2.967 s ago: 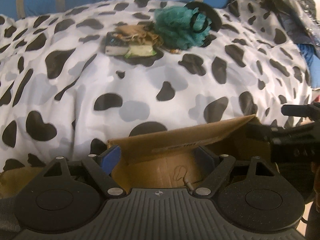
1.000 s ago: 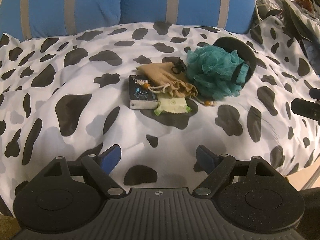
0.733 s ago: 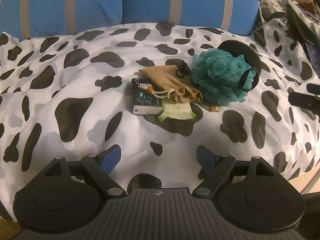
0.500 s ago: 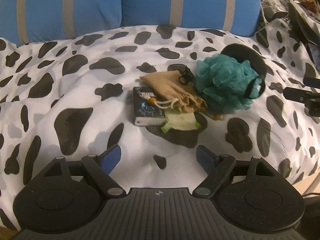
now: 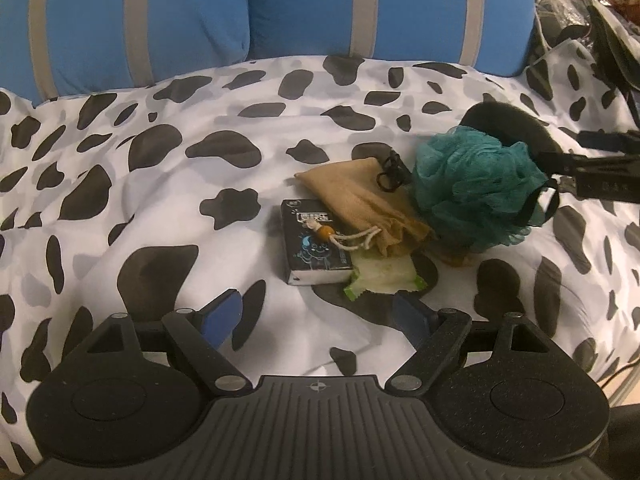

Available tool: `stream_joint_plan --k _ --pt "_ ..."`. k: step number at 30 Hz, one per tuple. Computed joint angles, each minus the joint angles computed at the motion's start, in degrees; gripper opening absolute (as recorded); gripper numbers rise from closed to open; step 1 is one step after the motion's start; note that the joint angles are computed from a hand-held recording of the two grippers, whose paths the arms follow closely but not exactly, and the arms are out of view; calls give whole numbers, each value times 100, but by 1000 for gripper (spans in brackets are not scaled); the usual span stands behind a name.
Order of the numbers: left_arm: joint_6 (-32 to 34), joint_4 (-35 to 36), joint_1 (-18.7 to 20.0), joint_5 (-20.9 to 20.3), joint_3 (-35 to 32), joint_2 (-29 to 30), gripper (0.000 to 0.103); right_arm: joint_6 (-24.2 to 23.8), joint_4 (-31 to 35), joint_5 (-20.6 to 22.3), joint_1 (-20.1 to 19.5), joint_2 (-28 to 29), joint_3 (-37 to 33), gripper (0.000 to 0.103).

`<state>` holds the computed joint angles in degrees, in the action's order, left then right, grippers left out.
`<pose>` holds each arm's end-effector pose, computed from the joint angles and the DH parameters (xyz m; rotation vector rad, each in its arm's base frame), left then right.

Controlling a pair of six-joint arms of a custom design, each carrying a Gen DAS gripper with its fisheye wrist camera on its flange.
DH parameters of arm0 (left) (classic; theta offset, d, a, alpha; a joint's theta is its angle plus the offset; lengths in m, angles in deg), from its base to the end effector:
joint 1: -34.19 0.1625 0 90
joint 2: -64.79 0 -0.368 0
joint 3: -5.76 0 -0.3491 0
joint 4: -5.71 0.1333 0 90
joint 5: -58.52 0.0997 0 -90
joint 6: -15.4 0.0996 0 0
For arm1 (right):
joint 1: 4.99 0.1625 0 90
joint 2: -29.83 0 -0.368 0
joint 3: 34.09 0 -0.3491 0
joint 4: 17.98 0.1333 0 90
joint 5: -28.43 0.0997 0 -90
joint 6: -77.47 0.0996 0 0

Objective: Organize soft objects
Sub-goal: 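Grasp the black foam sponge with the right tool, then grasp the black printed card box with the left tool while the right tool holds the sponge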

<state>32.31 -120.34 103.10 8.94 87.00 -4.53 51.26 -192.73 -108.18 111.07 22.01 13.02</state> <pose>-0.0289 -0.6250 0.4062 0.6027 2.3305 -0.5448 0.3857 -0.6501 0.0146 0.6066 -2.1286 0.9112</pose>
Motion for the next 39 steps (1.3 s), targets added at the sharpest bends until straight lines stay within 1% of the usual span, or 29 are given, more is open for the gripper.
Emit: stream_joint_plan --k 3,7,9,10,11,12,15,17,20,24,27,30,32,39 --pt "-113 137 65 19 -193 106 83 -35 334 -31 -53 244 -489 80" --pt "-212 259 127 -41 -378 181 83 34 737 -76 -107 570 -1125 74" --pt "-221 269 140 -21 -433 216 83 98 972 -46 -142 686 -1383 69" --pt "-226 280 146 -27 -455 227 83 153 1093 -38 -159 741 -1507 69" --pt "-224 292 154 -43 -476 237 83 201 1212 -36 -173 790 -1615 64" --pt "-218 300 160 -58 -484 240 83 238 1308 -34 -184 829 -1696 60" --pt "-161 274 181 -114 -506 255 83 297 1384 11 -187 843 -1715 56" --pt "-82 135 192 -126 -452 241 83 323 1381 -22 -172 862 -1744 54" --pt "66 -209 205 -110 -301 199 83 372 1192 -98 -142 840 -1700 52" --pt "141 -308 238 -151 -258 209 83 457 799 -172 -93 705 -1496 51" --pt "309 -479 235 -113 -171 237 83 484 516 -104 -75 516 -1186 51" --pt "453 -598 222 23 -99 295 83 530 314 -87 -72 334 -882 51" --pt "392 -574 218 117 -133 369 83 587 174 -80 -72 193 -639 51" --pt "323 -633 238 238 -319 708 83 804 -235 -34 -123 -319 175 51"
